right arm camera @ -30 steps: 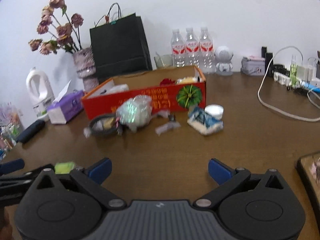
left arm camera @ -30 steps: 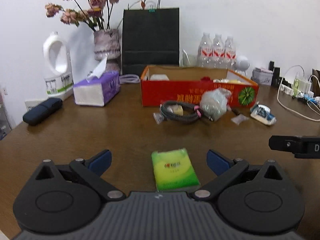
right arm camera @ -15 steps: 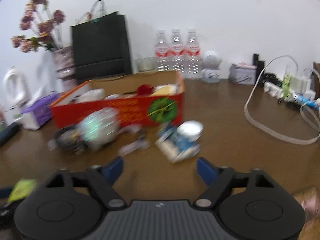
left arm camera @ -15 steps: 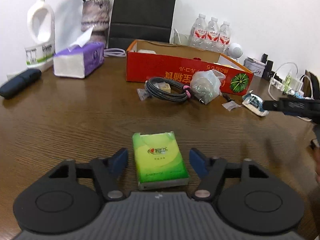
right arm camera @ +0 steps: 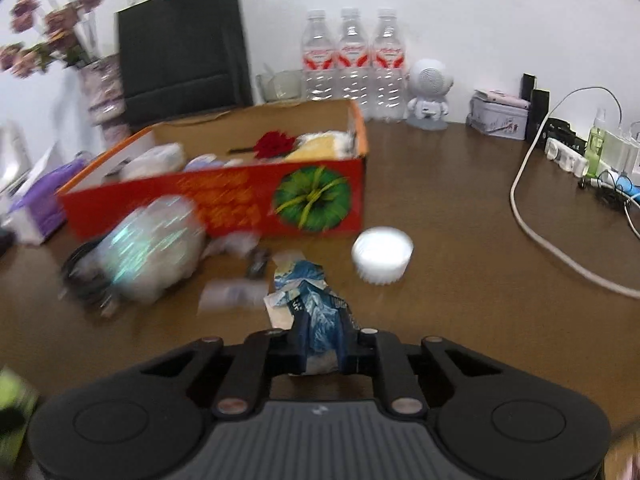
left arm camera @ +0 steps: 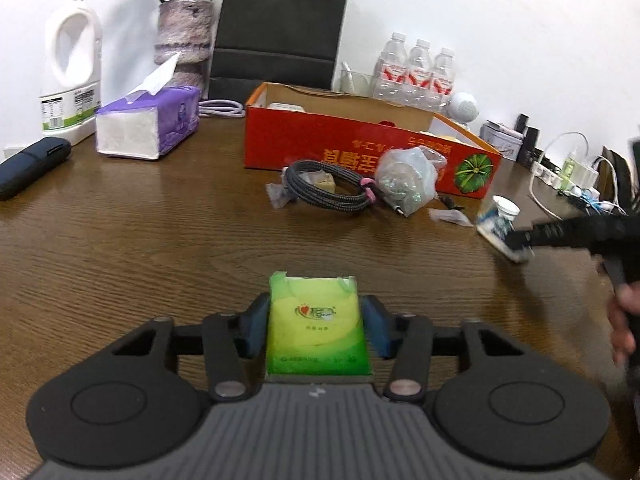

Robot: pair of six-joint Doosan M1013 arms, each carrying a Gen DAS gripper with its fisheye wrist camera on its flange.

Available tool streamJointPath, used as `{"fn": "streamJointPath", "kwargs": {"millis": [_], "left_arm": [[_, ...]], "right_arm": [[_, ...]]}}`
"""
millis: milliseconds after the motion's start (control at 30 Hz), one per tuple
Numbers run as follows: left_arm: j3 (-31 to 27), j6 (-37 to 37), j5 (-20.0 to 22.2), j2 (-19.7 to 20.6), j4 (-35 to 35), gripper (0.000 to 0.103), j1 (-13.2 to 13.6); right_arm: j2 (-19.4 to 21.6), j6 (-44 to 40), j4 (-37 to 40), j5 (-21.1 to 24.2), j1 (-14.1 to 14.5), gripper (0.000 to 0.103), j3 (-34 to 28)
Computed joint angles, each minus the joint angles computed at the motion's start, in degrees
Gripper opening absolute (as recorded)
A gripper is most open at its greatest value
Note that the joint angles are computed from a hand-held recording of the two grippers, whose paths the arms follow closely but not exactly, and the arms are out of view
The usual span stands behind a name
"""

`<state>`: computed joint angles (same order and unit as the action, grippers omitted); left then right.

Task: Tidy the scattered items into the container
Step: 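Grasp the green tissue pack with the left tool while the right tool grasps the blue wipe packet, then carry tissue pack and wipe packet into the box and open both tools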

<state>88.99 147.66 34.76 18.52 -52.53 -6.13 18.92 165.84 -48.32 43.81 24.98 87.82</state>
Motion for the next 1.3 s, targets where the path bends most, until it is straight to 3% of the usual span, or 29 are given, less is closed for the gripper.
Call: {"fn": "streamJointPath", "kwargs": {"millis": [100, 200, 233, 300, 433, 533, 700, 800, 900, 967, 1033, 1133, 1200, 1300], "left_arm": [[-0.08, 1.05, 0.68, 0.08, -0.4, 0.065, -0.01], [-0.16, 1.31, 1.04, 0.16, -0.52, 0.066, -0.01], [-0.15, 1.27, 1.02, 0.16, -0.51, 0.066, -0.02], [-0.06, 1.13, 0.85, 0.11, -0.6, 0.065, -0.03], [0.39, 1.28, 0.17, -0.09, -1.45, 0.046, 0.17], [0.58, 1.66, 0.64, -0.11, -2.93, 0.045, 0.54], [0.92, 1.58, -0.43, -0.36, -3.03, 0.044, 0.43], [0.83, 0.94, -1.44, -0.35, -2.32, 0.044, 0.22], [-0.11, -1.0, -1.86, -0.02, -0.55, 0.044, 0.08], [-1.74, -0.95, -0.37, 0.46, -2.14, 0.044, 0.4], [-3.89, 3.68, 0.34, 1.11, -6.91, 0.044, 0.46], [-10.05, 6.89, 2.92, 3.9, -10.21, 0.044, -0.16], [-16.04, 3.76, 3.69, 6.8, -8.05, 0.044, -1.44], [-27.85, -6.67, 5.4, 12.79, -1.25, 0.044, -4.05]], "right_arm": [[-1.89, 2.28, -0.14, 0.59, 2.82, 0.013, 2.28], [-3.86, 0.8, 2.25, -2.44, 4.66, 0.018, 4.06], [-4.37, 0.89, 2.03, -3.24, 5.22, 0.024, 4.47], [-4.83, 0.99, -0.96, -3.58, 6.3, 0.027, 4.73], [-4.8, -1.72, -2.11, -5.57, 6.19, 0.03, 4.74], [-3.61, -6.49, 1.84, -4.76, 5.44, 0.028, 3.65], [-2.8, -8.98, 3.8, -3.8, 5.09, 0.015, 2.9], [-3.73, -6.67, 3.59, -5.41, 4.6, 0.008, 3.71], [-4.84, -3.9, 0.95, -6.11, 4.05, 0.008, 4.14], [-5.84, -1.78, -0.68, -7.51, 3.24, 0.008, 4.37], [-6.44, -0.71, -1.94, -9.22, 2.2, 0.008, 4.02], [-5.91, -0.47, -5.43, -10.55, 0.14, 0.009, 1.46], [-4.72, -2.34, -5.31, -12.74, -2.26, 0.009, -1.73], [-1.01, -12.49, 5.98, -14.63, -6.54, 0.009, -9.45]]}}
